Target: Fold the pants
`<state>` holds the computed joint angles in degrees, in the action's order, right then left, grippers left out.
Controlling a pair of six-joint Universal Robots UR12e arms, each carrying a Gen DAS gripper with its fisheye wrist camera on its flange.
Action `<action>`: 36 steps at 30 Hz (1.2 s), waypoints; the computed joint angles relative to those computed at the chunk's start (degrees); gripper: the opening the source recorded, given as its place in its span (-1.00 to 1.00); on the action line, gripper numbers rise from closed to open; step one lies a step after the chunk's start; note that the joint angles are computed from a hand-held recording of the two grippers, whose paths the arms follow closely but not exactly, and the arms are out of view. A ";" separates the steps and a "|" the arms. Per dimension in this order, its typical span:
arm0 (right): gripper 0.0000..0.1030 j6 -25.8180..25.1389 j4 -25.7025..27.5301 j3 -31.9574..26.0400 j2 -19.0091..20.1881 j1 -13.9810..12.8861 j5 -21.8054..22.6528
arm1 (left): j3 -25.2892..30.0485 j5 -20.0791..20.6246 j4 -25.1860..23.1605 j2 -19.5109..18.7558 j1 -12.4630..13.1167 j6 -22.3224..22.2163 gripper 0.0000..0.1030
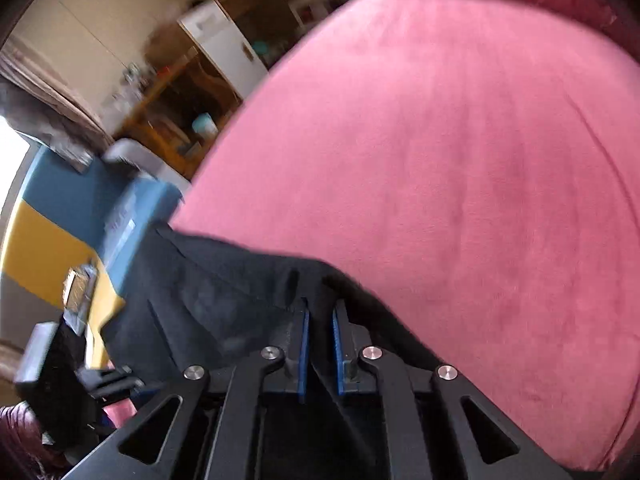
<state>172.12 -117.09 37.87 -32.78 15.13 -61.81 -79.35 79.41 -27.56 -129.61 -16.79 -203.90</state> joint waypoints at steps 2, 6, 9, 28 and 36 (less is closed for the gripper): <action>-0.84 1.43 1.20 -0.61 0.77 0.13 -2.73 | 0.03 0.54 -0.14 -0.06 -0.10 0.63 -0.39; -0.81 0.68 -0.10 -0.55 1.32 1.01 -5.97 | 1.85 -0.86 -2.96 -0.20 0.45 1.23 -0.39; -0.79 1.64 -1.04 0.57 0.65 0.66 -4.94 | 3.31 -0.06 -0.80 -0.74 0.93 1.11 -0.39; -0.65 11.60 -15.75 23.70 -11.39 -1.65 -8.89 | 11.52 15.34 -9.25 -5.16 0.57 -2.90 -0.33; -0.51 17.91 -23.37 31.75 -16.62 -3.62 -8.87 | 7.72 12.09 -5.29 -2.51 -1.25 0.70 -0.31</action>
<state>190.03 -140.46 69.62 -49.40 11.51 -70.69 -71.63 91.50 -32.85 -132.13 -18.05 -203.20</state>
